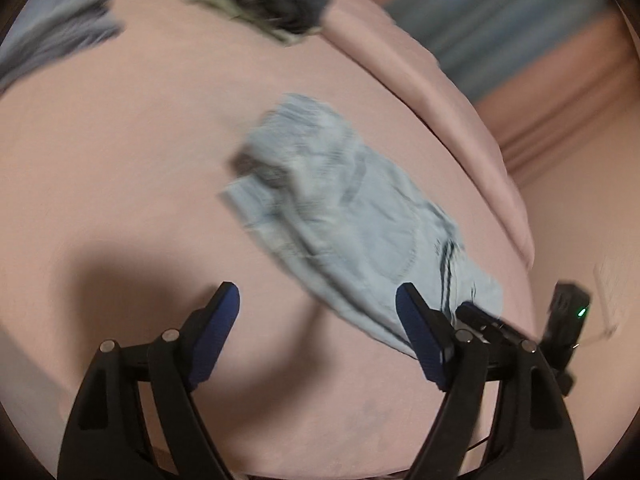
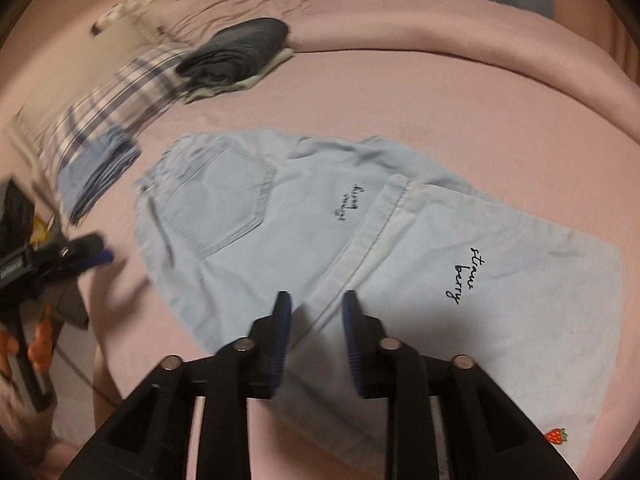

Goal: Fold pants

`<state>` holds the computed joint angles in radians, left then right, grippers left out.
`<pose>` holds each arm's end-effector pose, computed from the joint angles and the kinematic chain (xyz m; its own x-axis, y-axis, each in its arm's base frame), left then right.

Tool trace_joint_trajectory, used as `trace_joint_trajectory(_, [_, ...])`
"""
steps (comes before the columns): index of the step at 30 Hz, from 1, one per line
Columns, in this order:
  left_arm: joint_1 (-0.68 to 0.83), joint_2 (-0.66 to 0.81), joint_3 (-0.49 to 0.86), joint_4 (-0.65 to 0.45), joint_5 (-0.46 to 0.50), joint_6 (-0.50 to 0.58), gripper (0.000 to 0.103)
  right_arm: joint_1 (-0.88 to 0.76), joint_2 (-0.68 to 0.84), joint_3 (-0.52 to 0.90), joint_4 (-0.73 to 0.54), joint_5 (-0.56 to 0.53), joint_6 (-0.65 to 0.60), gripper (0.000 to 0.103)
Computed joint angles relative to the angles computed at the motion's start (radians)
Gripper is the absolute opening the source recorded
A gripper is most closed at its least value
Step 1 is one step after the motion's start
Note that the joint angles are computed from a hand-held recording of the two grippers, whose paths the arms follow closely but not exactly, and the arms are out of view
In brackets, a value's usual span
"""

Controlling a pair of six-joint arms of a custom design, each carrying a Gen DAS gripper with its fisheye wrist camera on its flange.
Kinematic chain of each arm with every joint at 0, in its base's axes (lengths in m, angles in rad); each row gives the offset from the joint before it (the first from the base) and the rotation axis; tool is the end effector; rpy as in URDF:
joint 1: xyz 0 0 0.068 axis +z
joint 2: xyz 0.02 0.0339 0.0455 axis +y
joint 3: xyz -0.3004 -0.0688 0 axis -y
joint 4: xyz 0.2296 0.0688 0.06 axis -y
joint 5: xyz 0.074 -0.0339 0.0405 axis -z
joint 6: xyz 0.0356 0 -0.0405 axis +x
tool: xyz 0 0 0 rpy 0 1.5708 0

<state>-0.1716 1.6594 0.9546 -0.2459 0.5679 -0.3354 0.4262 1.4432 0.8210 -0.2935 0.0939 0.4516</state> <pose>0.3128 -0.0736 0.2250 -0.9059 -0.1246 -0.4047 0.1628 0.7797 -0.6046 0.2472 0.1086 0.2396 -0.8066 0.1110 -0.5806 -0.0084 0.9800 0.1990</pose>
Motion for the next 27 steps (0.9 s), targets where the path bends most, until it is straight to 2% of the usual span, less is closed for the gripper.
trace_joint_trajectory(1, [0.021,0.01,-0.006,0.002,0.022,-0.004,0.081,-0.009,0.015,-0.012,0.033,-0.013,0.013,0.045])
trace_joint_trajectory(2, [0.04,0.02,-0.006,-0.002,0.052,-0.009,0.081,-0.009,0.022,-0.027,0.054,-0.017,0.024,0.051])
trace_joint_trajectory(4, [0.073,0.058,-0.005,0.025,0.15,-0.061,0.081,-0.014,0.059,-0.049,0.101,-0.026,0.033,0.054])
trace_joint_trajectory(5, [0.081,0.076,-0.004,0.048,0.177,-0.097,0.081,-0.005,0.048,-0.055,0.109,-0.015,0.033,0.06])
trace_joint_trajectory(11, [0.059,0.161,0.073,0.089,0.179,-0.195,0.081,0.005,0.021,-0.015,0.058,-0.027,0.03,0.061])
trace_joint_trajectory(15, [0.044,0.172,0.091,0.121,0.169,-0.224,0.09,-0.001,0.009,-0.011,0.066,-0.047,0.049,0.061])
trace_joint_trajectory(20, [0.008,0.193,0.101,0.202,0.122,-0.314,0.094,-0.019,0.006,-0.012,0.085,-0.081,0.063,0.061])
trace_joint_trajectory(22, [0.0,0.204,0.12,0.195,0.107,-0.34,0.092,-0.025,0.009,-0.011,0.089,-0.091,0.073,0.061])
trace_joint_trajectory(23, [-0.002,0.204,0.124,0.194,0.101,-0.355,0.09,-0.028,0.01,-0.013,0.093,-0.092,0.075,0.061])
trace_joint_trajectory(24, [-0.005,0.205,0.129,0.189,0.099,-0.362,0.077,-0.032,0.011,-0.014,0.095,-0.095,0.078,0.061])
trace_joint_trajectory(25, [-0.003,0.214,0.137,0.182,0.114,-0.365,0.049,-0.033,0.012,-0.015,0.094,-0.095,0.081,0.061])
trace_joint_trajectory(26, [-0.002,0.226,0.147,0.168,0.133,-0.365,0.039,-0.033,0.013,-0.016,0.093,-0.096,0.085,0.061])
trace_joint_trajectory(27, [0.003,0.236,0.149,0.161,0.15,-0.371,0.037,-0.033,0.016,-0.016,0.093,-0.096,0.09,0.061])
